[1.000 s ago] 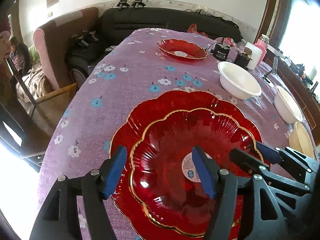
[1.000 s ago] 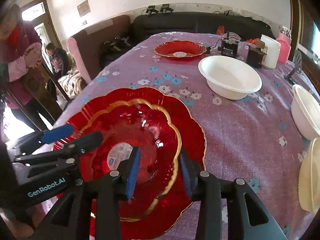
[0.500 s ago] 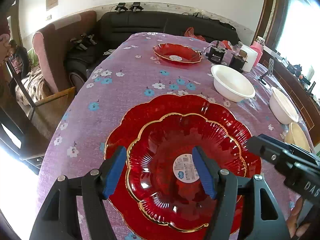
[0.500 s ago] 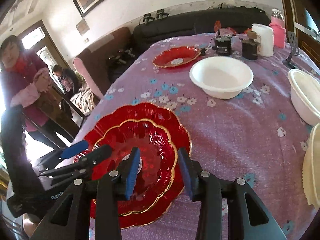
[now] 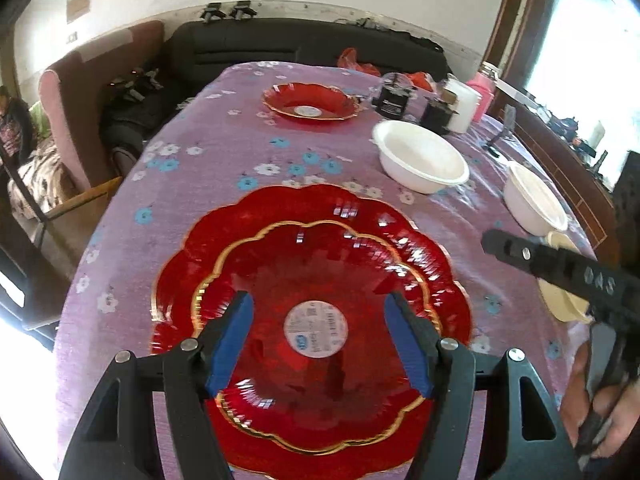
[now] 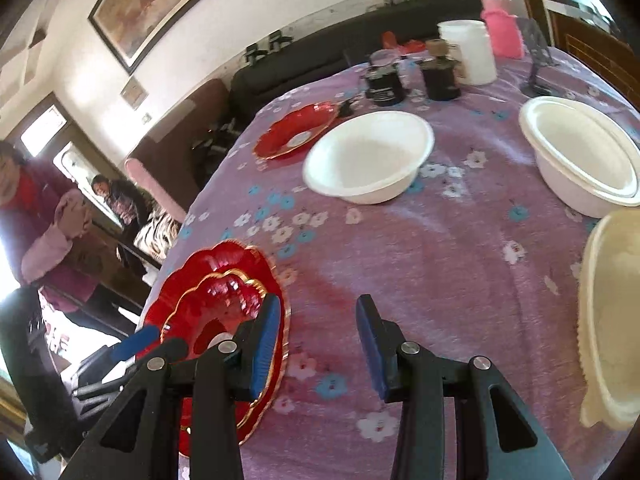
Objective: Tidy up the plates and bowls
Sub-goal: 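Move the left tool to the white paper plate and grasp its rim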
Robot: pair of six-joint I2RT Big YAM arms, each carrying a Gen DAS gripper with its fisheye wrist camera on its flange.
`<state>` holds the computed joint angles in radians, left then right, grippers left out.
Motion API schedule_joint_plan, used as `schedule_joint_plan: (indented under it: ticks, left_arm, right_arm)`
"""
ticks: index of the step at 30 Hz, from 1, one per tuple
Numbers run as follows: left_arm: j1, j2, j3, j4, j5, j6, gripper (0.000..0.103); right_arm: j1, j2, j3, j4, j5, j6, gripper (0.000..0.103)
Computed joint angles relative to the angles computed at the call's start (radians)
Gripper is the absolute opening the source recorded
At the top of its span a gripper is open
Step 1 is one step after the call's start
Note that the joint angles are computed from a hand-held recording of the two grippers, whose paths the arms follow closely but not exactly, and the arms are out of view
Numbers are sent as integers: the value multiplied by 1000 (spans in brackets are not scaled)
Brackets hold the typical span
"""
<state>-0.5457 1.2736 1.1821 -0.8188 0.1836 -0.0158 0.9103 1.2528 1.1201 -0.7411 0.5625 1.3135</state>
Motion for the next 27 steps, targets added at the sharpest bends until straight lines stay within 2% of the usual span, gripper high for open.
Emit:
schedule_joint_plan:
  ticks: [3, 8, 13, 15, 18, 20, 25, 27]
  left_arm:
    - [-11, 9, 24, -27, 28, 9, 67]
    - [-32, 38, 85, -91, 87, 28, 67]
    - [-61, 98, 209, -184, 125, 32, 67]
    - [-72, 140, 276, -218, 116, 27, 67]
    - [-90, 211, 378, -244, 65, 3, 67]
    - [-97, 263, 442, -260, 23, -22, 67]
    - [-103, 433, 630, -316, -23, -71, 67]
    - [-101, 505, 708, -352, -17, -92, 67]
  right_arm:
    - [-34, -33, -10, -34, -14, 18, 48]
    - [-94, -88, -24, -55, -26, 24, 49]
    - [-175, -95, -15, -61, -42, 13, 49]
    - [-211, -92, -22, -45, -58, 15, 49]
    - [-267, -92, -56, 18, -97, 31, 48]
    - [-281, -89, -72, 49, -100, 31, 48]
    - [-308, -81, -114, 137, -126, 2, 46]
    - [-319, -80, -134, 169, -150, 1, 46]
